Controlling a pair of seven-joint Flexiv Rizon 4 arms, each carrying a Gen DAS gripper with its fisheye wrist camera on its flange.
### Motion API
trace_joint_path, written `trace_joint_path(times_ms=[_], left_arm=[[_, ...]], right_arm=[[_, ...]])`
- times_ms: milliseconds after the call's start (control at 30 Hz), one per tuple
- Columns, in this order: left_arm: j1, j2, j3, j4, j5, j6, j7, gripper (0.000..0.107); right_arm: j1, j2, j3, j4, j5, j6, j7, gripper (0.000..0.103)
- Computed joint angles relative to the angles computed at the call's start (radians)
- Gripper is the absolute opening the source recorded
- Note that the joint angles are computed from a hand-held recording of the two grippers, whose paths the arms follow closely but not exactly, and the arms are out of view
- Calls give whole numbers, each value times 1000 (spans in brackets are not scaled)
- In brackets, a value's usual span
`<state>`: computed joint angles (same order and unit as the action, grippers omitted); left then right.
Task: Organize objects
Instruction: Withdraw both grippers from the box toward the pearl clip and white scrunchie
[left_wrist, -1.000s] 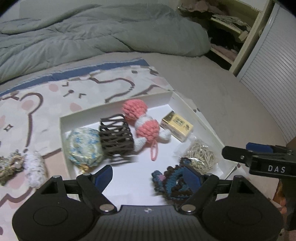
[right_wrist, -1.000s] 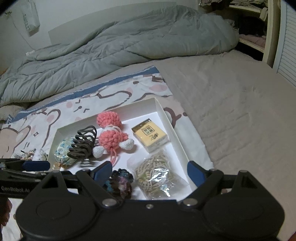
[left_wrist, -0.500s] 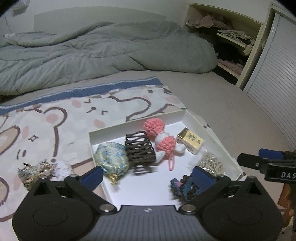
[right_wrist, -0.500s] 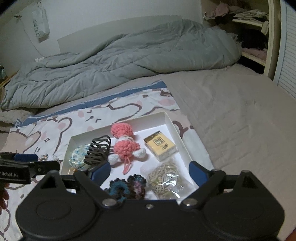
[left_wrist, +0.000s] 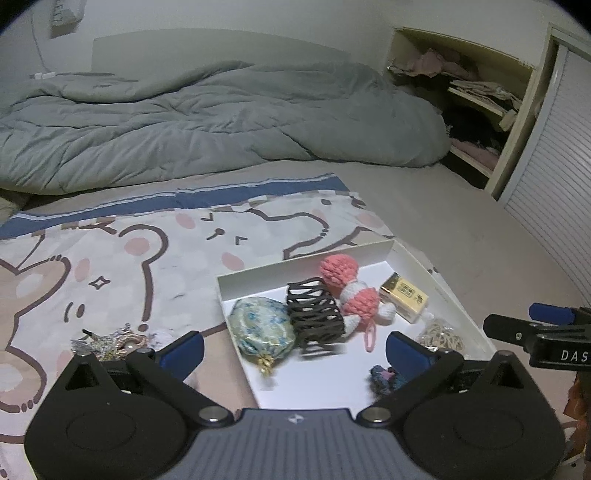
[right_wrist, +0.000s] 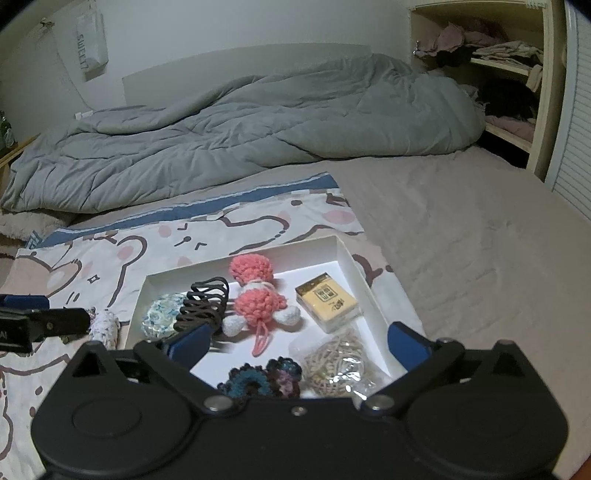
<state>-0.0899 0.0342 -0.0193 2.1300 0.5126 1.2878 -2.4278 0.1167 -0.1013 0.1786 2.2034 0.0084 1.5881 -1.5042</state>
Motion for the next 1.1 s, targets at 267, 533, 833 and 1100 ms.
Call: trace_joint_path(times_ms=[267,533,833,1100], left_arm=[[40,57,18,59,-10,-8,43,103],[129,142,17,130,-11,-21,74,103],[222,225,19,207,-37,-28,134,103],[296,286,28,278,-78,-14,191,103]], right_arm=[[56,-17,-26,3,-93,25,91,103],[98,-50,-20,-19,-164,30,155,103],[143,-93,3,-59,-201,31,196,103],[190,-133,17,-95,-229,31,223,103]])
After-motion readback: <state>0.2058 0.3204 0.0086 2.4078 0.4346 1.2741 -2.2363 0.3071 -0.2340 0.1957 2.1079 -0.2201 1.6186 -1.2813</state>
